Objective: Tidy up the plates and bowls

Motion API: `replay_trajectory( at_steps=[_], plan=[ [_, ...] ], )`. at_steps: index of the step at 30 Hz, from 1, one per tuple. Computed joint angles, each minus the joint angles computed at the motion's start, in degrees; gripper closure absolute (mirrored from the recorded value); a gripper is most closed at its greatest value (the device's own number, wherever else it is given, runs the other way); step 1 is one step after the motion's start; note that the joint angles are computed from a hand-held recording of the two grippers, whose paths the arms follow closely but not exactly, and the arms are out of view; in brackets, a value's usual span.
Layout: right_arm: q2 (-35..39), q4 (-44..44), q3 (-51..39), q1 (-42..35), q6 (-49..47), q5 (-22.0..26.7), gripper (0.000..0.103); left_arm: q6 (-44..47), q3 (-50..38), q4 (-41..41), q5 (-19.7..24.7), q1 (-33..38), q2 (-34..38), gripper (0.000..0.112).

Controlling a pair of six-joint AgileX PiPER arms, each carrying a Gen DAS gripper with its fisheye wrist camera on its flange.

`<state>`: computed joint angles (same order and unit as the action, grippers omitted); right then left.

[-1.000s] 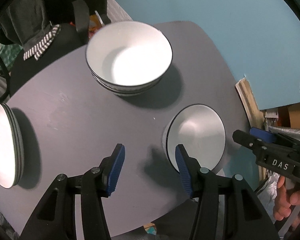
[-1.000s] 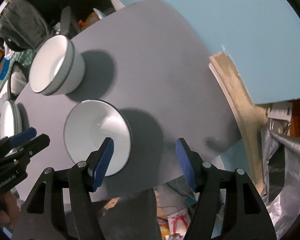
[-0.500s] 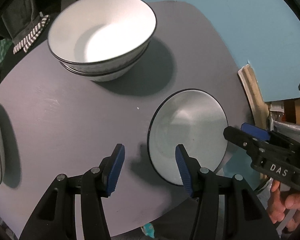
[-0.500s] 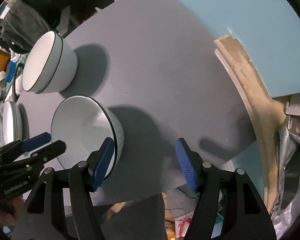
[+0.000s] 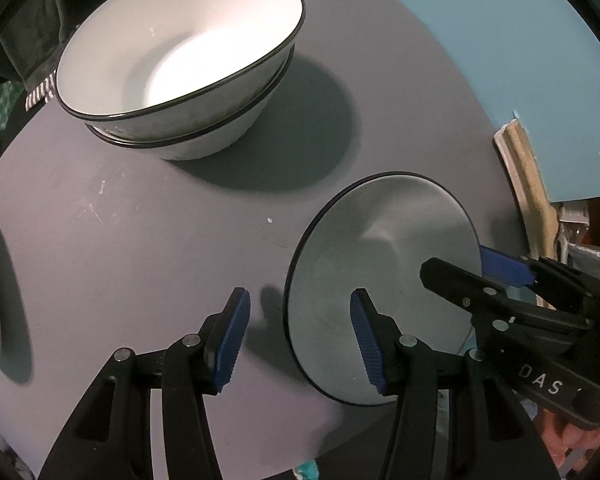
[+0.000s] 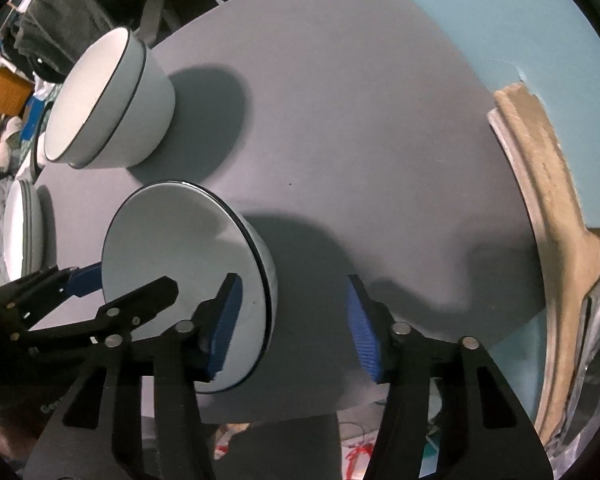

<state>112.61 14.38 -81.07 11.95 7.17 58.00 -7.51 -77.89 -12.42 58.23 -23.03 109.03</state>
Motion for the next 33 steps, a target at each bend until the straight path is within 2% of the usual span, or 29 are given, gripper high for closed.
replay_trajectory(
  at_steps=[2,4,5,7,9,10,12,15,18,23,29,33],
  plan=[
    [0.7,0.1,-0.4,0.3,0.1,0.0,0.055,-0.1,0.2,-0.3,-0.2,0.1,0.1,0.059],
    [1.7,0.7,-0.6,0.4,-0.2,-0.4,0.065,-0.1,0.2,-0.5,0.1,0.3,0.2,0.06],
    [2.1,0.7,-1.0,0.6,-0.1,-0.2,0.066,-0.2,0.4,-0.6,-0.1,0.4,0.1,0.062],
    [2.5,1.1,-1.2,0.8,-0.1,-0.2,0.073,-0.2,0.5,-0.5,-0.2,0.5,0.0,0.072],
    [2.9,1.5,-1.6,1.0,-0.1,-0.3,0.077,-0.2,0.5,-1.0,-0.2,0.7,0.0,0.077],
    [3.1,1.7,-1.8,1.1,-0.2,-0.3,0.081,-0.2,0.3,-1.3,-0.4,0.7,0.3,0.085],
    [3.7,1.7,-2.4,1.7,0.2,-0.4,0.087,-0.5,0.0,-1.0,-0.3,0.6,0.5,0.089],
    [4.0,0.9,-3.0,2.0,0.7,-0.1,0.091,0.5,-0.5,-1.5,-0.2,1.1,1.0,0.101],
    [4.0,-0.9,-3.2,2.6,2.0,-0.1,0.095,0.1,-0.4,-0.4,-0.4,0.8,0.8,0.102],
    [4.3,-0.9,-4.1,4.6,3.1,-0.2,0.096,-2.6,-0.2,2.5,-0.3,-1.0,0.2,0.103],
    [2.1,-2.6,-3.6,6.9,4.8,1.9,0.096,-2.3,2.5,1.6,0.0,0.9,-3.0,0.103],
    [1.2,-3.6,-6.5,8.2,5.8,4.8,0.096,-1.9,1.9,0.7,2.4,2.5,-5.2,0.103]
  ],
)
